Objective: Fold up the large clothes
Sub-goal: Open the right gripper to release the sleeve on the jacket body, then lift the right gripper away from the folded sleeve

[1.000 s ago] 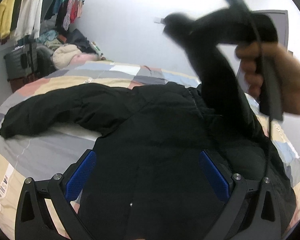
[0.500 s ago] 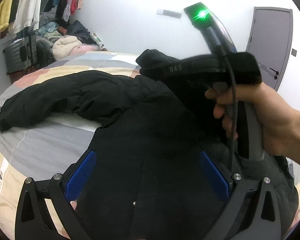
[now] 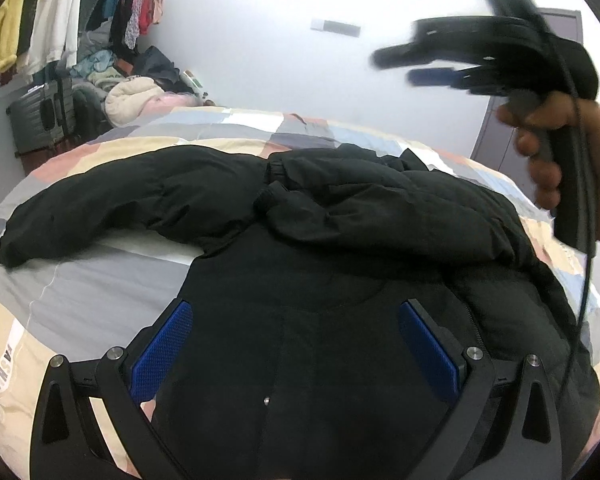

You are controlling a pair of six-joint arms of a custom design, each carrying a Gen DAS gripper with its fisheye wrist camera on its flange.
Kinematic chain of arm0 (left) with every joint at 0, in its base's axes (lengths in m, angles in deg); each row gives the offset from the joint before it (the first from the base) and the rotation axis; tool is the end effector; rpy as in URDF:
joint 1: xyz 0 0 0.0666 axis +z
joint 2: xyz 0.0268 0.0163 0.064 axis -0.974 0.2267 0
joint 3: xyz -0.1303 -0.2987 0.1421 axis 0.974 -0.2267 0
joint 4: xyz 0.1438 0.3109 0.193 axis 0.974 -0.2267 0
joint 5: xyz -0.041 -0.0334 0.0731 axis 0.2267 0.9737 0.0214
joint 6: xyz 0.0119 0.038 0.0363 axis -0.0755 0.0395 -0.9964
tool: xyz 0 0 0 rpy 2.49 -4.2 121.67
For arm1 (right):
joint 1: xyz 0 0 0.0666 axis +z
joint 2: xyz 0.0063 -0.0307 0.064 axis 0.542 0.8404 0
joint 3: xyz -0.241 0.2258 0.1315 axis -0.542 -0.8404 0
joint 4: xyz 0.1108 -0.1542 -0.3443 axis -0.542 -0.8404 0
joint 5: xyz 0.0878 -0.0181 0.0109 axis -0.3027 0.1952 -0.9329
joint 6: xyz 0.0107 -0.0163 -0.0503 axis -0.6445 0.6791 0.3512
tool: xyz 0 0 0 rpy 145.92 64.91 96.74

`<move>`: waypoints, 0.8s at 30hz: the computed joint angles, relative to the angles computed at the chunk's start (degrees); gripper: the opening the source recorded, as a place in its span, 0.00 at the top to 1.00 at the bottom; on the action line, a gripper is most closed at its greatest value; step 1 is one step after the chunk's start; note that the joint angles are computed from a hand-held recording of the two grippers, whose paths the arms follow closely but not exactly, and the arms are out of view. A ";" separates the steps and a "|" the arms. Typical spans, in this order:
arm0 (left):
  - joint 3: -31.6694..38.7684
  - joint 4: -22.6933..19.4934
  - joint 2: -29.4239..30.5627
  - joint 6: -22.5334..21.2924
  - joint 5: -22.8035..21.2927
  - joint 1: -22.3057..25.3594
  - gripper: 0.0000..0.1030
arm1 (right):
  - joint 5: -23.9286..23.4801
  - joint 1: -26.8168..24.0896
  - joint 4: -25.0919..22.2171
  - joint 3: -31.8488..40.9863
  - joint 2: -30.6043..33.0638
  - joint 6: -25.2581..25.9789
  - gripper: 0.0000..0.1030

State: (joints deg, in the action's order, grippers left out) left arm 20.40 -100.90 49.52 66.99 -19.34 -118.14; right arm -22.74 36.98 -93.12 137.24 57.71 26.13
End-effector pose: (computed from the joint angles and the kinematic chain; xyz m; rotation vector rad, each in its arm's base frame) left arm 0.3013 -0.2529 0.4039 0.2350 2.2290 -0.3194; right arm 0.4183 0.0362 0.5244 -0.3007 2.1498 0.1651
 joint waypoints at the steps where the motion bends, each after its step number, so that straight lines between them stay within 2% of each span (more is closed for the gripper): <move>1: -0.02 -0.01 -0.14 -0.10 -0.21 -0.09 0.00 | 0.05 -0.76 0.31 -0.25 -0.89 0.04 0.46; 3: -0.05 0.08 -0.11 -0.22 -0.55 -0.25 0.00 | 0.11 -2.19 0.85 -0.88 -2.51 -0.10 0.40; 5: 0.16 -0.12 0.16 -0.09 -0.68 -0.48 0.00 | 0.13 -4.03 1.69 -2.04 -4.38 -0.25 0.38; 11: 0.42 0.26 0.58 0.23 -0.50 -1.28 0.00 | -0.14 -12.10 2.88 -7.23 -9.60 0.57 0.38; 15: 0.41 1.16 0.71 0.11 -0.26 -2.15 0.00 | -1.38 -19.99 4.20 -14.50 -14.07 0.74 0.38; 18: 0.89 1.45 1.50 -0.75 -1.17 -3.17 0.00 | -4.78 -26.56 5.09 -19.52 -16.29 0.54 0.38; 24: 2.47 0.70 4.03 -1.33 -2.19 -4.97 0.00 | -6.78 -34.63 5.74 -26.86 -17.39 4.86 0.39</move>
